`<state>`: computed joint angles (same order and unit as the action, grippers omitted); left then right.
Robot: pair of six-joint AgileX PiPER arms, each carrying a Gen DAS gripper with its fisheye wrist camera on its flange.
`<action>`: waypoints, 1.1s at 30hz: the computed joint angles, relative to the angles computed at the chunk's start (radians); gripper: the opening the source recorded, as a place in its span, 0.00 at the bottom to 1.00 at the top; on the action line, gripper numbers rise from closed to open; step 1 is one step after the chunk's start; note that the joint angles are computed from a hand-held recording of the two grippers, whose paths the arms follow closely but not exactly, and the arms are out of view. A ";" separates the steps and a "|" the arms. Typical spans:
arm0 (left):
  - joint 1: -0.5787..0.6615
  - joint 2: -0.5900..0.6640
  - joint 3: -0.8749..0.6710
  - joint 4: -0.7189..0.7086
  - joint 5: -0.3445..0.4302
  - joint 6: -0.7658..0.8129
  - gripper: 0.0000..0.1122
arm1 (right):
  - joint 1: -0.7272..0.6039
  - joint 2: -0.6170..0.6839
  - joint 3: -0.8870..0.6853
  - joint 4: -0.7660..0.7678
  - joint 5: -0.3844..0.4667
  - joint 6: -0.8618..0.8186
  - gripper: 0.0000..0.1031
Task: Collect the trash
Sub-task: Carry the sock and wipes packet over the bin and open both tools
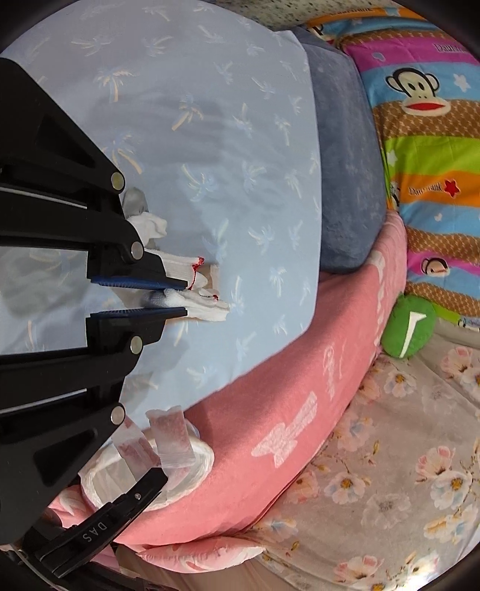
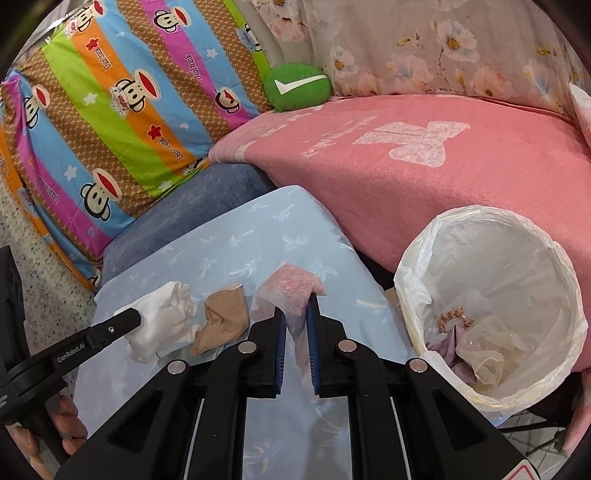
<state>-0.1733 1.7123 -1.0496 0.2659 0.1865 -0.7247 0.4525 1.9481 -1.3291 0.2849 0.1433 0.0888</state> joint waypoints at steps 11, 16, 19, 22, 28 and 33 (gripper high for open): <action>-0.158 0.045 -0.168 0.101 0.070 -0.059 0.08 | -0.101 -0.153 0.129 0.364 -0.051 -0.371 0.10; -0.226 0.109 -0.285 0.068 0.101 0.007 0.08 | -0.176 -0.204 0.176 0.692 -0.054 -0.708 0.10; -0.256 0.155 -0.362 0.015 0.121 0.069 0.08 | -0.222 -0.228 0.201 0.875 -0.048 -0.898 0.10; -0.284 0.203 -0.445 -0.046 0.159 0.139 0.08 | -0.274 -0.245 0.222 1.023 -0.037 -1.052 0.10; -0.334 0.298 -0.607 -0.136 0.240 0.255 0.08 | -0.364 -0.263 0.254 1.192 -0.005 -1.227 0.10; -0.340 0.372 -0.728 -0.287 0.318 0.374 0.11 | -0.404 -0.255 0.251 1.184 0.007 -1.224 0.10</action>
<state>-0.5129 2.0846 -1.7780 -0.0208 0.5047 -0.3508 0.0487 1.6936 -1.0779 1.4687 0.1499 -1.1349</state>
